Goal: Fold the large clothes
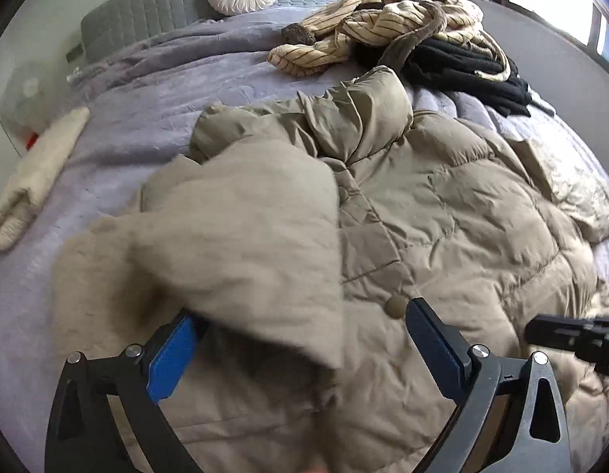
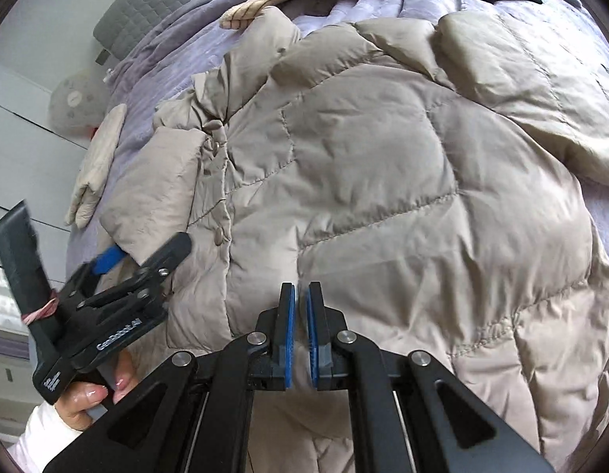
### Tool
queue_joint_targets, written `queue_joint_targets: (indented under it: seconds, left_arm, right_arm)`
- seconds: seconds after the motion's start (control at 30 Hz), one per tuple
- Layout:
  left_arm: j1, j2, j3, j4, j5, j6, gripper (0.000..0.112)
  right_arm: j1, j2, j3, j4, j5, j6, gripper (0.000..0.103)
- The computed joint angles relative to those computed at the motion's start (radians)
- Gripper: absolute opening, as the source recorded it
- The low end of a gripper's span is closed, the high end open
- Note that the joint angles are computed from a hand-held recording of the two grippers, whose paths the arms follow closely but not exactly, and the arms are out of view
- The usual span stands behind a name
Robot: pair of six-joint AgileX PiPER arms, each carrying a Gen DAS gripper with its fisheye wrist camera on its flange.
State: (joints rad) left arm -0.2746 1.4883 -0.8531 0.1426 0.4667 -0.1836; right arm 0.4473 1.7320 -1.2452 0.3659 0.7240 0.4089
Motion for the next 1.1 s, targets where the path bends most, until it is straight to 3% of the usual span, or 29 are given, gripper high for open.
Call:
queue_joint_targets:
  seconds: [0.07,0.1,0.17,0.2,0.23,0.3,0.4,0.5,0.6,0.67,0.77,0.87,0.97,1.0,1.03,1.1]
  left_arm:
    - [0.036,-0.048,0.008,-0.046,0.04,0.067,0.1]
    - [0.063,-0.066,0.013,-0.09,0.041,0.124,0.1]
    - [0.183,-0.154,0.036,-0.243,0.07,0.321,0.1]
    - [0.243,-0.182,0.043,-0.293,0.082,0.389,0.1]
    - [0.28,-0.191,0.044,-0.328,0.086,0.433,0.1]
    - [0.433,-0.198,0.03,-0.427,0.121,0.571,0.1]
    - [0.679,-0.112,-0.045,-0.538,0.198,0.716,0.1]
    - [0.858,0.03,-0.134,-0.653,0.269,0.776,0.1]
    - [0.93,0.148,-0.197,-0.706,0.309,0.796,0.1]
    - [0.94,0.213,-0.237,-0.736,0.332,0.806,0.1]
    - [0.945,0.315,-0.309,-0.804,0.401,0.841,0.1]
    - [0.913,0.423,-0.392,-0.838,0.474,0.806,0.1]
    - [0.862,0.468,-0.419,-0.861,0.451,0.779,0.098]
    - [0.858,0.467,-0.421,-0.878,0.455,0.785,0.082]
    - [0.855,0.476,-0.429,-0.908,0.467,0.801,0.056]
    - [0.849,0.478,-0.443,-0.934,0.485,0.813,0.03]
  right_arm:
    - [-0.006,-0.039,0.029,-0.001,0.016,-0.021,0.007]
    - [0.018,-0.018,-0.016,-0.028,0.02,-0.006,0.012]
    - [0.067,0.003,-0.097,-0.108,0.059,0.032,0.051]
    - [0.1,0.024,-0.145,-0.152,0.066,0.047,0.086]
    - [0.132,0.041,-0.182,-0.184,0.054,0.047,0.092]
    - [0.201,0.101,-0.293,-0.269,0.083,0.042,0.092]
    - [0.323,0.295,-0.587,-0.457,0.23,0.075,0.092]
    - [0.397,0.495,-0.87,-0.639,0.37,0.085,0.086]
    - [0.366,0.528,-0.879,-0.668,0.361,0.119,0.005]
    - [0.295,0.433,-0.702,-0.593,0.279,0.182,0.005]
    - [0.197,0.294,-0.431,-0.486,0.082,0.205,0.005]
    - [0.133,0.235,-0.303,-0.416,0.041,0.196,0.005]
    - [0.078,0.223,-0.236,-0.308,0.01,0.157,0.004]
    - [0.059,0.223,-0.222,-0.266,-0.005,0.138,0.004]
    - [0.053,0.226,-0.221,-0.256,-0.011,0.137,0.004]
    - [0.044,0.233,-0.234,-0.225,-0.008,0.131,0.004]
